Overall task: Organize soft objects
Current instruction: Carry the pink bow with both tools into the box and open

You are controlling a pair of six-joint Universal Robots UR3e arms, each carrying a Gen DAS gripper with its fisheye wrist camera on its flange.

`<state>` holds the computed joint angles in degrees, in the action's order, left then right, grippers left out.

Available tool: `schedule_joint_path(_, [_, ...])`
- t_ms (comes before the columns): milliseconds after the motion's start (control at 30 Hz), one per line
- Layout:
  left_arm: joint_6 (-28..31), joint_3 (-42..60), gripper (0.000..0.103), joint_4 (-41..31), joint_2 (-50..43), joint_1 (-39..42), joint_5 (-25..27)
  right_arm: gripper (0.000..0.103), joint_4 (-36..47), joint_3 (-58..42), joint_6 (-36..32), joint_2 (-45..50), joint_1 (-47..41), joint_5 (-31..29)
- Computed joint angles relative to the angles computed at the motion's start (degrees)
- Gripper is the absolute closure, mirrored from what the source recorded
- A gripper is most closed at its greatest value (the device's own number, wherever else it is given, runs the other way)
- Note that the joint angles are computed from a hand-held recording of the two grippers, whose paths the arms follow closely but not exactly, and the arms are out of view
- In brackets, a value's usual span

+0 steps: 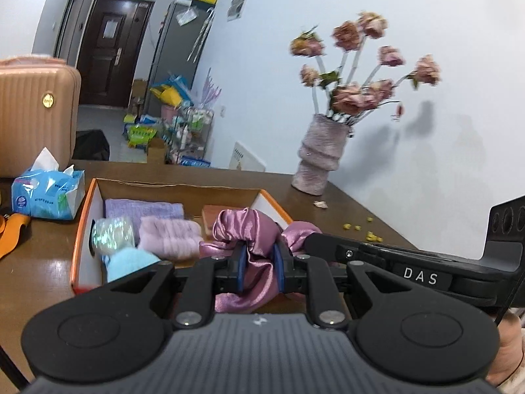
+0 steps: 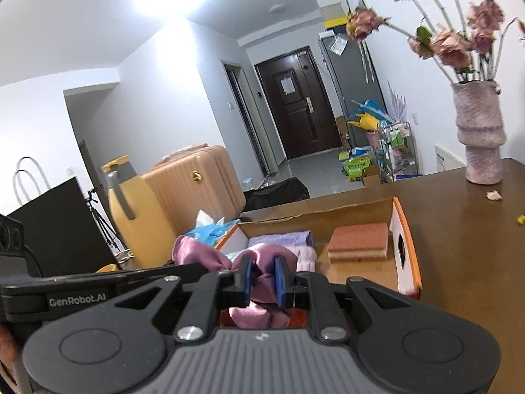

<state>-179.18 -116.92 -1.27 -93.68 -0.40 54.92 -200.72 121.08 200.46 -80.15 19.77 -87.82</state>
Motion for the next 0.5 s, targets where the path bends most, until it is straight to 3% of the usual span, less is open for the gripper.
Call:
schedule_joint_path(233, [-0.22,25.13,0.085,-18.07,-18.46,-2.14,4.53,0.089,18.80,-19.89,-2.56,12.09,-8.95,11.42])
schedule_joint_path(400, [-0.46,35.77,0.082,-28.36,-27.09,-3.58,8.21,0.086,31.00,-31.75,-4.83,20.01,-8.67,10.47])
schedule_joint_path(500, [-0.66,37.53,0.062,-30.99,-29.30,-3.41,7.70,0.085,33.76,-34.41,-5.58,22.50,-8.18,10.55])
